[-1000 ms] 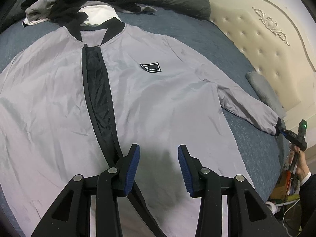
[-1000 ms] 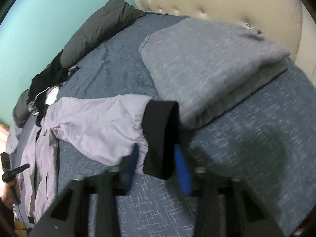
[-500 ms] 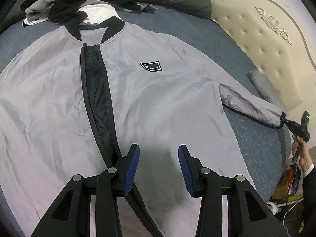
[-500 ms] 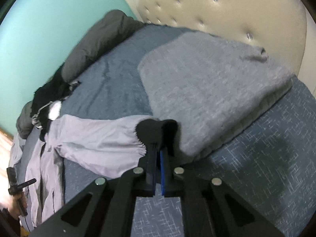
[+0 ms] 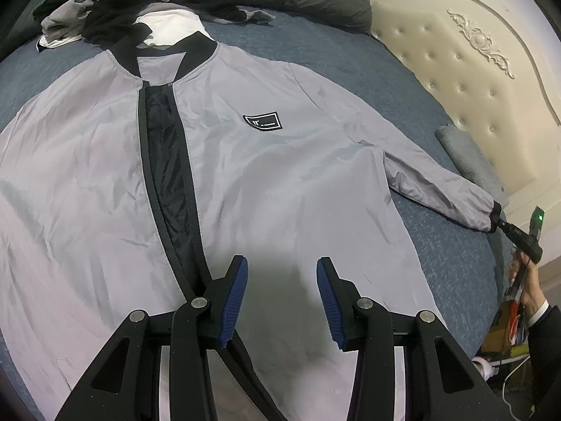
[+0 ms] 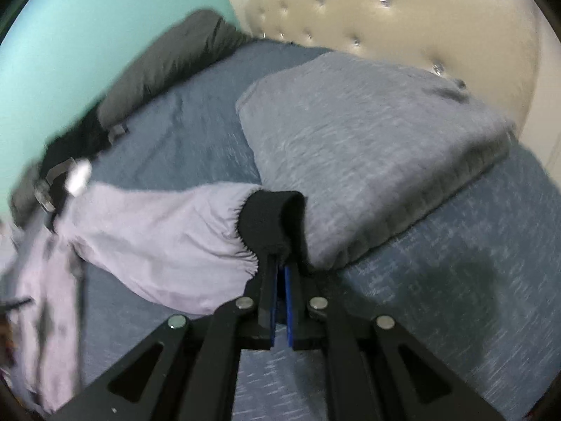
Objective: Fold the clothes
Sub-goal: 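Grasp the black cuff with the right gripper and pull the sleeve straight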
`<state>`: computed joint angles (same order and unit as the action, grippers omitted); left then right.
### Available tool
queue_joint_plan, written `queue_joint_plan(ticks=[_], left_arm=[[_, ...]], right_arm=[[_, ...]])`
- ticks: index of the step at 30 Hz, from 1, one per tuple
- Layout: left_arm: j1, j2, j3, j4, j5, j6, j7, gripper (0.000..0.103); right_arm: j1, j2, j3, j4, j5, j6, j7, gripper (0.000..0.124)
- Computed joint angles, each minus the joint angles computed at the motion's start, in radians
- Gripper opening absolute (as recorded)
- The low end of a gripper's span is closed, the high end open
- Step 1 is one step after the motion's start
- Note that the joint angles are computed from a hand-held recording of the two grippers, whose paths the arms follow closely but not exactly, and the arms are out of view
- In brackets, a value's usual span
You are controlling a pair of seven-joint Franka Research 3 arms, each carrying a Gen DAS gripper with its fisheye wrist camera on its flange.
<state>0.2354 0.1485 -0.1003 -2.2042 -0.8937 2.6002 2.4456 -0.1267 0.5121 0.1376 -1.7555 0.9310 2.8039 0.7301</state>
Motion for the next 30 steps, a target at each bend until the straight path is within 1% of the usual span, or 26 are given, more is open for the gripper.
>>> queue_joint_plan(ticks=[1, 2, 3, 4, 5, 6, 7, 11, 14, 15, 17, 18, 20, 22, 24, 25, 28, 30], left_arm=[[0.001, 0.0, 0.001, 0.001, 0.001, -0.001, -0.001, 0.045], [0.001, 0.001, 0.001, 0.002, 0.003, -0.002, -0.003, 0.045], [0.002, 0.001, 0.001, 0.002, 0.004, -0.002, -0.003, 0.045], [0.003, -0.001, 0.001, 0.001, 0.002, -0.002, -0.002, 0.045], [0.003, -0.002, 0.001, 0.0, -0.001, -0.003, 0.0, 0.045], [0.004, -0.003, 0.002, 0.0, -0.004, -0.004, 0.001, 0.045], [0.004, -0.004, 0.002, -0.001, -0.005, -0.005, 0.003, 0.045], [0.002, -0.003, 0.003, 0.0, -0.003, -0.007, 0.001, 0.045], [0.001, -0.003, 0.003, 0.002, 0.0, -0.01, 0.002, 0.045], [0.0, -0.002, 0.003, 0.004, 0.001, -0.011, 0.001, 0.045], [0.0, -0.002, 0.002, 0.004, 0.0, -0.01, 0.001, 0.045], [0.001, -0.003, 0.002, 0.005, -0.003, -0.011, 0.004, 0.045], [0.002, -0.003, 0.002, 0.006, -0.009, -0.013, 0.01, 0.046], [0.001, -0.001, 0.002, 0.007, -0.005, -0.013, 0.01, 0.046], [0.001, 0.002, 0.003, 0.008, 0.003, -0.013, 0.006, 0.046], [0.002, 0.002, 0.002, 0.007, 0.001, -0.013, 0.007, 0.046], [0.005, -0.005, 0.001, 0.0, -0.016, -0.017, 0.021, 0.046], [0.005, -0.009, 0.003, -0.002, -0.024, -0.019, 0.027, 0.046]], right_arm=[[-0.031, -0.008, 0.029, -0.011, 0.052, -0.006, -0.04, 0.005], [-0.046, -0.013, 0.04, -0.017, 0.086, -0.019, -0.062, 0.006], [-0.057, -0.019, 0.046, -0.022, 0.119, -0.033, -0.084, 0.011], [-0.066, -0.024, 0.049, -0.027, 0.154, -0.049, -0.105, 0.027], [-0.068, -0.028, 0.045, -0.03, 0.178, -0.066, -0.116, 0.038], [-0.059, -0.026, 0.03, -0.029, 0.178, -0.084, -0.104, 0.058], [-0.051, -0.023, 0.018, -0.027, 0.177, -0.102, -0.091, 0.061], [-0.013, 0.005, -0.017, 0.0, 0.124, -0.127, -0.068, 0.061], [0.011, 0.052, -0.027, 0.053, 0.07, -0.133, -0.017, 0.061], [0.022, 0.064, -0.032, 0.065, 0.043, -0.127, 0.005, 0.059], [0.05, 0.077, -0.051, 0.078, -0.027, -0.111, 0.066, 0.035], [0.064, 0.078, -0.06, 0.08, -0.065, -0.108, 0.103, 0.02], [0.079, 0.054, -0.062, 0.053, -0.119, -0.099, 0.146, 0.009], [0.09, 0.019, -0.056, 0.018, -0.157, -0.081, 0.16, 0.007], [0.06, -0.02, -0.016, 0.002, -0.118, -0.084, 0.123, 0.006], [0.057, -0.033, -0.011, 0.001, -0.106, -0.075, 0.116, 0.006], [0.061, -0.055, -0.015, 0.031, -0.094, -0.051, 0.109, 0.006], [0.077, -0.04, -0.045, 0.08, -0.14, -0.076, 0.166, 0.006]])
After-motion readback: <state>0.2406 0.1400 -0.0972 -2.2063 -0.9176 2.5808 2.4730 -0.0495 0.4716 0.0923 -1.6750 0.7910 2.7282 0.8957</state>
